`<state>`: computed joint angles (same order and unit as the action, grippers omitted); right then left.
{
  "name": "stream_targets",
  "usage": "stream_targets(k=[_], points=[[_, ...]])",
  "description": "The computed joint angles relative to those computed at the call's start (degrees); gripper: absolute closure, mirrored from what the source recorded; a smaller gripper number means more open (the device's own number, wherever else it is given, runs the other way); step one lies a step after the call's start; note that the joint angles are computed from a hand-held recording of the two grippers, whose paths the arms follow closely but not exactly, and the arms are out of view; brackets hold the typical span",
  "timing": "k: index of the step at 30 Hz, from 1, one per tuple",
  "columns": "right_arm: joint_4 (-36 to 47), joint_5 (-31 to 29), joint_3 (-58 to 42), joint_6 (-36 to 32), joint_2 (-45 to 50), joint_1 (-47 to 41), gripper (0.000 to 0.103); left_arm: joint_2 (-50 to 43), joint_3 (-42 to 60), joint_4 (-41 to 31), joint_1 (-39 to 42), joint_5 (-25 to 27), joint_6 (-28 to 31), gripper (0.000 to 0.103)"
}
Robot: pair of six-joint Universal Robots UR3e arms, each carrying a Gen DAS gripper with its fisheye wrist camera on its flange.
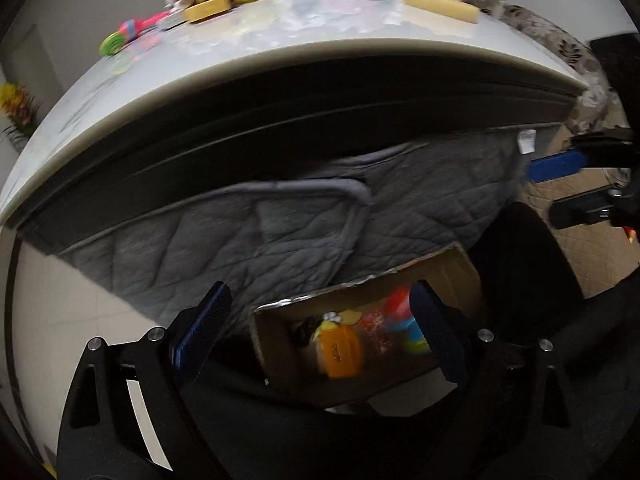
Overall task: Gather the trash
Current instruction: 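Grasp orange Doctor Toy case with left gripper, drop both items into box, then grasp the pink toy game device with left gripper while right grasps sponge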
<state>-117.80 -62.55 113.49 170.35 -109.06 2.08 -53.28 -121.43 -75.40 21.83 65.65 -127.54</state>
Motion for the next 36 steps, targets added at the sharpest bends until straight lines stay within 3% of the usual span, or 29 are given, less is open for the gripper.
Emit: stream_targets(k=[4,7,10,13,17,19,21,25,31,36], points=[[0.94,1.04,-3.05,-2.67,-5.28,-4.65,0.043,2.18,4.44,-5.15,3.68,-4.63,1.63,0.015],[-1.65,-0.51,-8.74,-3.51,-2.6,-7.57,0.04,-0.66,10.86,-8.13,3.11,-8.77,-1.08,0.013],[-7.39,-5.77,-15.07,-5.34,4.35,-8.23,0.036,-4.68,15.18,-3.37,-0.99,-10.56,-7.48,0.013],[-8.01,-9.95,-22.85,-8.66,12.45,-7.93,0.03,-9.46,17.83,4.58,-6.49,-9.31,-13.88,0.013],[-6.85,-14.51,-30.67,-13.81,22.36,-6.64,0.031,-17.66,22.04,12.97,-14.24,-5.28,-21.92,0.013],[-5.83,-15.97,-32.51,-15.01,25.22,-6.12,0.044,-23.31,26.07,16.77,-18.48,-2.43,-25.97,0.013],[-2.02,-12.3,-34.1,-14.57,25.34,-8.41,0.061,-28.54,30.92,18.86,-22.12,0.23,-29.74,0.013],[-1.35,-6.75,-28.66,-11.7,19.75,-13.67,0.067,-39.35,42.19,20.2,-28.5,4.52,-37.23,0.013],[1.55,1.71,-16.92,-10.75,5.17,-26.43,0.067,-57.26,64.24,15.12,-37.92,13.34,-48.01,0.013],[8.09,6.96,-12.22,-15.23,-3.38,-35.32,0.065,-76.07,92.19,2.51,-43.58,24.34,-56.63,0.013]])
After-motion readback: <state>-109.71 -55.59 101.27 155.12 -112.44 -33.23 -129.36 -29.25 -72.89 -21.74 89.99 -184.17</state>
